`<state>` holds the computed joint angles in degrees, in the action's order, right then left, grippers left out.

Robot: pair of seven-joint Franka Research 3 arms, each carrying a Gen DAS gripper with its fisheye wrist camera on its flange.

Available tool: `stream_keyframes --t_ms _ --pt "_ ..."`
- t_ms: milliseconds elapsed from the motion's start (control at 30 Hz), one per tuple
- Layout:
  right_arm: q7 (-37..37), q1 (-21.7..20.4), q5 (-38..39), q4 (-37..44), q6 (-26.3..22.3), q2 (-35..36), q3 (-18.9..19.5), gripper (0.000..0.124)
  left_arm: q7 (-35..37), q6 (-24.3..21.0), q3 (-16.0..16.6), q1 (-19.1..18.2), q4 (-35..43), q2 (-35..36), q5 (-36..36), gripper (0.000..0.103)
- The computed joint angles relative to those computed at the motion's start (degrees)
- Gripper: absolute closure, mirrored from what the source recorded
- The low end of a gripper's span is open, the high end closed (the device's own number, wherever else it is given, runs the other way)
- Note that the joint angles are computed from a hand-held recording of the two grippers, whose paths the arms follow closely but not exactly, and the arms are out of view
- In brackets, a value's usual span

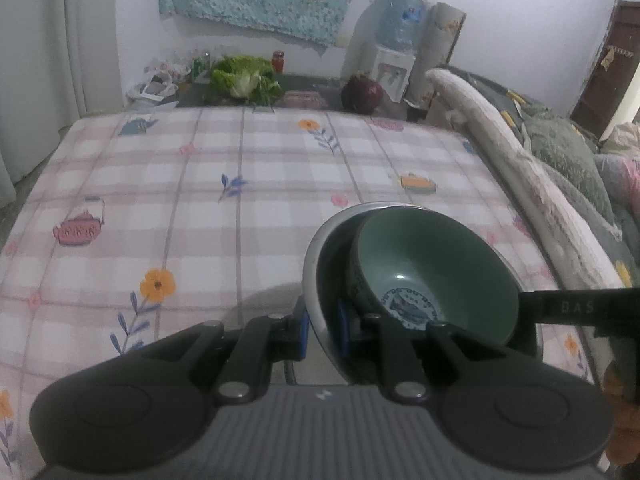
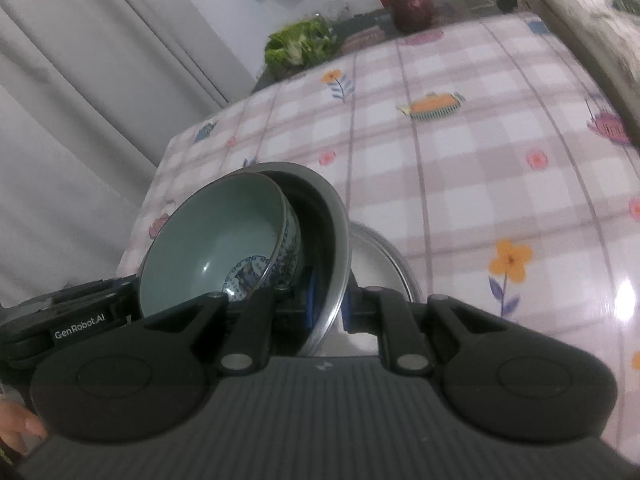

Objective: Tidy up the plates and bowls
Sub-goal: 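Carry the nested bowls over the plate in the basin and lower them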

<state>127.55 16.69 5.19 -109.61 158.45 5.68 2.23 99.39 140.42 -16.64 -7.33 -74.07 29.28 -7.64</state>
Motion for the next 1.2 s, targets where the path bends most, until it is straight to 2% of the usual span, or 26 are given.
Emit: stream_keyframes --t_ms 300,700,967,1200 --pt "-0.52 -0.17 2.76 -5.18 1.75 -1.68 0.59 0.112 -0.26 -0.53 0.07 -0.21 -3.53 -1.20 0.28 0.087" --pt "1.32 0.01 0.25 -6.02 2.14 -1.62 0.37 0.111 -0.20 -0.57 0.42 -0.39 -4.86 -1.51 1.44 0.087" --pt "2.78 0.04 -0.33 -6.05 2.58 -1.43 0.27 0.110 1.96 1.29 -0.24 0.42 -5.91 -2.42 0.27 0.087" --pt "6.51 0.19 -6.13 -6.22 2.21 -2.27 -0.28 0.108 3.89 4.78 -0.76 1.60 -9.24 -4.96 -1.82 0.085"
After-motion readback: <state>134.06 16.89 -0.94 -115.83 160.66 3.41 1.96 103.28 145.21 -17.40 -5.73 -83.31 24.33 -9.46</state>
